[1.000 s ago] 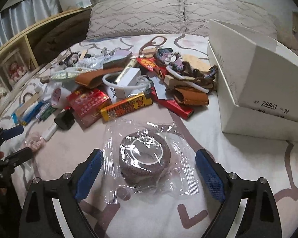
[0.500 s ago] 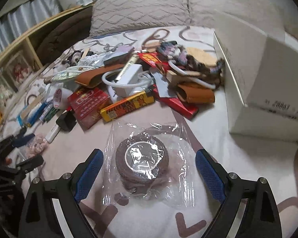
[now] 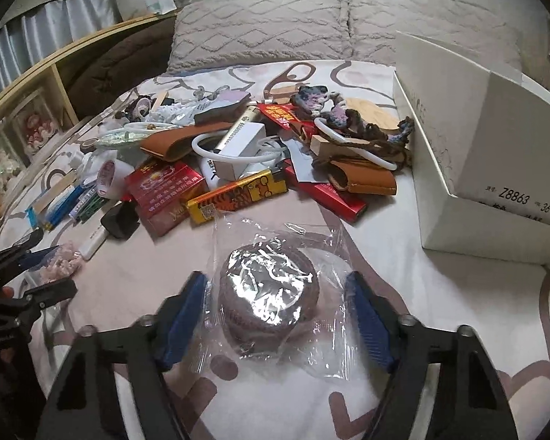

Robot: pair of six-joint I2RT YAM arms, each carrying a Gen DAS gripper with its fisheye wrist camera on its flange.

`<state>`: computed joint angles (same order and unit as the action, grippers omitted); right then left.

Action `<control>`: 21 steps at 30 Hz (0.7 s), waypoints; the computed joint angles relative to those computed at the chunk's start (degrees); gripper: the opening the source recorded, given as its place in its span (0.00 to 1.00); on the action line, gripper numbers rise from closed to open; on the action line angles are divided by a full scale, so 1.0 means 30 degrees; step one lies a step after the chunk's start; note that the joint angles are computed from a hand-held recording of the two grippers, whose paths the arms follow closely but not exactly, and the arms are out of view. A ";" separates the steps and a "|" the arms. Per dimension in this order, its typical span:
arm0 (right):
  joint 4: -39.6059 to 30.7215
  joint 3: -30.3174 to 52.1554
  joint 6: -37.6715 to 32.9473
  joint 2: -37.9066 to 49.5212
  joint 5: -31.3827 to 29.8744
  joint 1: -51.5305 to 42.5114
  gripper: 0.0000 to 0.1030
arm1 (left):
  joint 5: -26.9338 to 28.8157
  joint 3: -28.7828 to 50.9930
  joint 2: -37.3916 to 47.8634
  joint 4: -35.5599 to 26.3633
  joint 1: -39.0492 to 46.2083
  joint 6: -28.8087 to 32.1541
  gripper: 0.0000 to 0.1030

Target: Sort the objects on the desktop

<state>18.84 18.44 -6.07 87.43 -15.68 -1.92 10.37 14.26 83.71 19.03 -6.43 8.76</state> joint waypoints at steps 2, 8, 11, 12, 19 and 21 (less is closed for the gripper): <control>0.0144 -0.0134 -0.0040 -0.0096 -0.0063 -0.0028 0.59 | 0.0093 -0.0033 -0.0023 0.0013 0.0056 0.0010 0.55; 0.0770 -0.0654 -0.0024 -0.0441 0.0484 0.0522 0.54 | 0.0239 -0.0043 -0.0082 -0.0037 0.0235 -0.0005 0.46; 0.1214 -0.0927 -0.0097 -0.0510 0.0822 0.0817 0.54 | 0.0184 -0.0074 -0.0147 -0.0051 0.0257 -0.0053 0.41; 0.1328 -0.0999 -0.0116 -0.0538 0.0850 0.0845 0.54 | 0.0213 -0.0073 -0.0166 -0.0083 0.0265 -0.0042 0.41; 0.1446 -0.1024 -0.0048 -0.0442 0.0787 0.0787 0.54 | 0.0341 -0.0219 -0.0302 0.0023 0.0250 0.0152 0.37; 0.1566 -0.1100 0.0008 -0.0487 0.1265 0.1098 0.54 | 0.0398 -0.0243 -0.0352 0.0021 0.0265 0.0165 0.36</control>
<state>23.54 15.14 -6.04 85.97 -11.88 1.38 11.56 13.53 82.66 19.09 -5.64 9.26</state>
